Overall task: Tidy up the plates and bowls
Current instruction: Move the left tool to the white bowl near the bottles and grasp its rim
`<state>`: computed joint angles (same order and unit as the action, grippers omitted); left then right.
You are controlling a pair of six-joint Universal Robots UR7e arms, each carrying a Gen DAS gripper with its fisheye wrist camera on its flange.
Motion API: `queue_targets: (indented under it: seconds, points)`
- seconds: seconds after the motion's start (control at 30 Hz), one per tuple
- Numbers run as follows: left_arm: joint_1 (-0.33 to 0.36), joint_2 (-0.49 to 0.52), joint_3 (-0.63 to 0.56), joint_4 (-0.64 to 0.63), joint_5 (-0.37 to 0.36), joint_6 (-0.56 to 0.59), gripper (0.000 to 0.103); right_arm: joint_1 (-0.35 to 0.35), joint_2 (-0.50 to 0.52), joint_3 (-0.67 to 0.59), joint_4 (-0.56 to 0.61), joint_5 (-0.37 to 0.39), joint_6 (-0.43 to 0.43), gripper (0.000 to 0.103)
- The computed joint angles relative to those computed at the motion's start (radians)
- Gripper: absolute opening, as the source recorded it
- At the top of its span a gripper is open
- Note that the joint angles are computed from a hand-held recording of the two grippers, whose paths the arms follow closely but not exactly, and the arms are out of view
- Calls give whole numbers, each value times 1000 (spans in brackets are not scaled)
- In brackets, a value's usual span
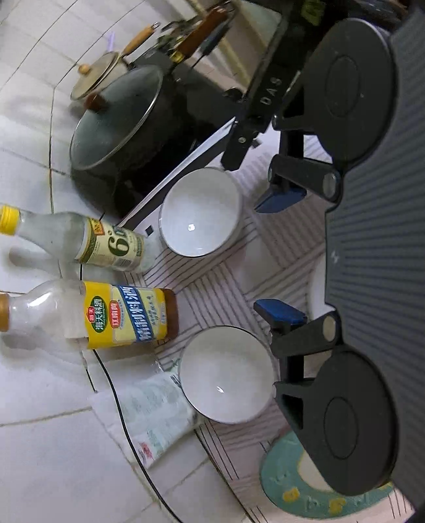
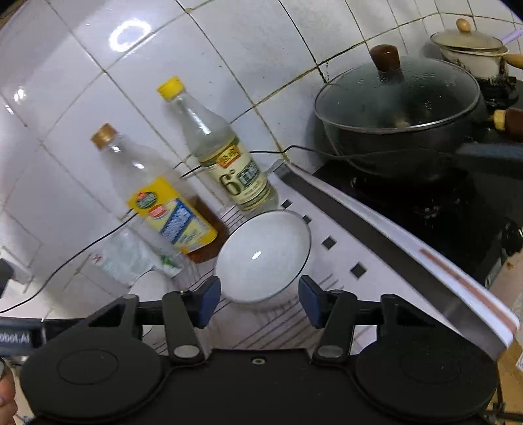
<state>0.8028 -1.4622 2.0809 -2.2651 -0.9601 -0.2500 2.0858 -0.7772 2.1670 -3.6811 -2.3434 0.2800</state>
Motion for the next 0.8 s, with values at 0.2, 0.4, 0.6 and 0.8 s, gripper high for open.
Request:
queue_targets:
  seconds: [0.2, 0.4, 0.6, 0.8]
  points:
    - [43, 126, -27, -132, 39, 77, 60, -56, 16, -44, 62, -25, -94, 47]
    - [84, 218, -65, -166, -5, 84, 61, -91, 23, -45, 76, -10, -130, 20]
    - [108, 280, -83, -160, -29, 80, 58, -96, 23, -38, 63, 3, -152, 21]
    - [116, 300, -77, -198, -26, 79, 35, -115, 10, -56, 183, -5, -76, 21]
